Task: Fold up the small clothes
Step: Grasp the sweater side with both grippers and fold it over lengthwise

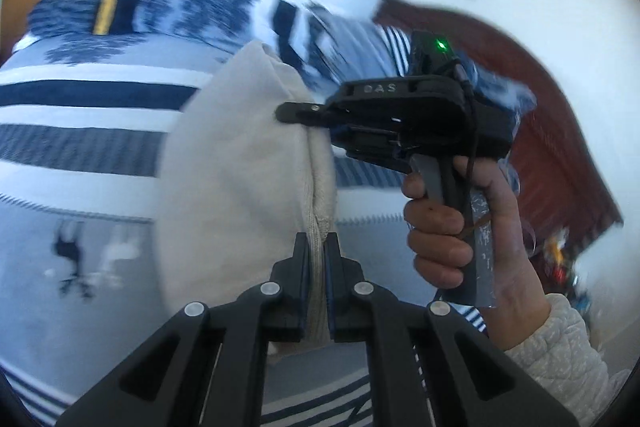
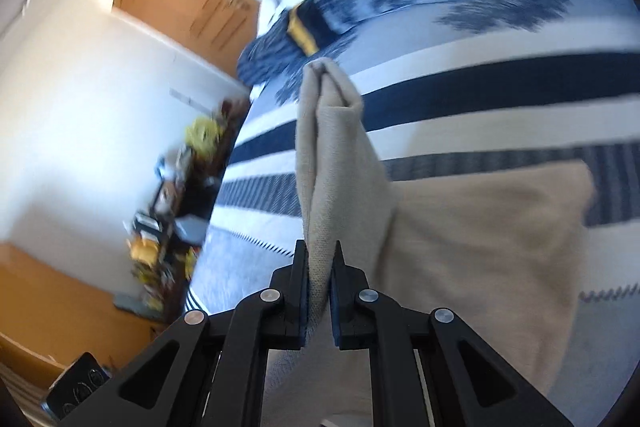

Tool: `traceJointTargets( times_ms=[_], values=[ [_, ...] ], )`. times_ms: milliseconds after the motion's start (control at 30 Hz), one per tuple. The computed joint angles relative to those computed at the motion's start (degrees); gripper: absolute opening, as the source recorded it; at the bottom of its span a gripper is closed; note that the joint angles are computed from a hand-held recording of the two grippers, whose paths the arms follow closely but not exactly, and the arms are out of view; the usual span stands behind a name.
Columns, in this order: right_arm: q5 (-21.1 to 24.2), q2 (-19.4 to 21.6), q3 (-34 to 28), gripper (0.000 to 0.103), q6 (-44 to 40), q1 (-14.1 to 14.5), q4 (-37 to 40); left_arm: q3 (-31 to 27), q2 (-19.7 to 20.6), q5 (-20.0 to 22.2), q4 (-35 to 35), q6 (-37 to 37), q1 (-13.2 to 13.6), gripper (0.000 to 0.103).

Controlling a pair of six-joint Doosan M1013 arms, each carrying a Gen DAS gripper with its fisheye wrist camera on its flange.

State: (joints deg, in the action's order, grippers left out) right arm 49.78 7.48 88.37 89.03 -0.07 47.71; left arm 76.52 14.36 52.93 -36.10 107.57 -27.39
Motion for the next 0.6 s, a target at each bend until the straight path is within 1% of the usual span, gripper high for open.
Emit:
traceJointTargets(
  times_ms=[33, 100, 133, 167, 233, 267, 333, 367, 400, 467, 500, 533, 600],
  values=[
    [-1.3, -1.2, 2.9, 0.008, -1.9, -1.4, 2.0, -0.3, 0.8, 0.7, 1.2, 0.1, -1.4, 0.006],
    [-3.6, -2.6, 6.5, 0.008, -2.1, -2.4, 2.6, -0.5, 2.3, 2.4, 3.5, -0.4, -3.4, 0.006],
    [-5.0, -3.7, 9.2, 0.008, -1.6, -3.4, 3.2, -0.7, 3.4, 3.9, 4.4, -0.6, -4.4, 0.006],
    [-6.0, -4.5, 11.6, 0.008, -3.2, -4.4, 5.9, -0.8, 4.2, 4.8, 5.5, -0.9, -5.2, 0.006],
    [-7.9, -5.4, 15.4, 0.009, -6.1, -5.6, 8.9, -0.9, 5.8, 6.4, 10.5, -3.5, -7.1, 0.006],
    [-8.1, -5.1, 16.7, 0.009, -6.4, -6.1, 10.2, -0.8, 6.3, 6.7, 11.9, -4.4, -7.6, 0.006],
    [-5.8, -3.2, 17.8, 0.009, -6.2, -7.6, 14.2, -0.6, 7.0, 6.7, 13.3, -5.9, -8.2, 0.006],
    [-5.3, -2.5, 18.2, 0.009, -6.5, -8.1, 15.8, -0.8, 7.2, 6.7, 13.1, -6.7, -8.3, 0.006],
    [-5.1, -2.2, 18.1, 0.009, -6.3, -8.2, 15.5, -0.9, 7.3, 6.6, 12.5, -7.3, -8.3, 0.006],
    [-5.4, -2.5, 18.1, 0.009, -9.4, -8.5, 18.4, -0.6, 6.7, 5.0, 11.8, -7.2, -8.6, 0.006],
    [-6.3, -3.0, 18.3, 0.009, -10.5, -8.4, 19.1, -0.3, 6.4, 4.3, 12.4, -7.3, -8.9, 0.006],
    [-6.8, -3.4, 18.0, 0.009, -9.5, -8.5, 17.3, -0.1, 6.1, 3.7, 13.3, -7.3, -9.4, 0.006],
    [-5.8, -3.6, 18.6, 0.009, -10.9, -9.2, 18.6, 0.6, 5.7, 3.3, 15.8, -7.5, -10.2, 0.006]
  ],
)
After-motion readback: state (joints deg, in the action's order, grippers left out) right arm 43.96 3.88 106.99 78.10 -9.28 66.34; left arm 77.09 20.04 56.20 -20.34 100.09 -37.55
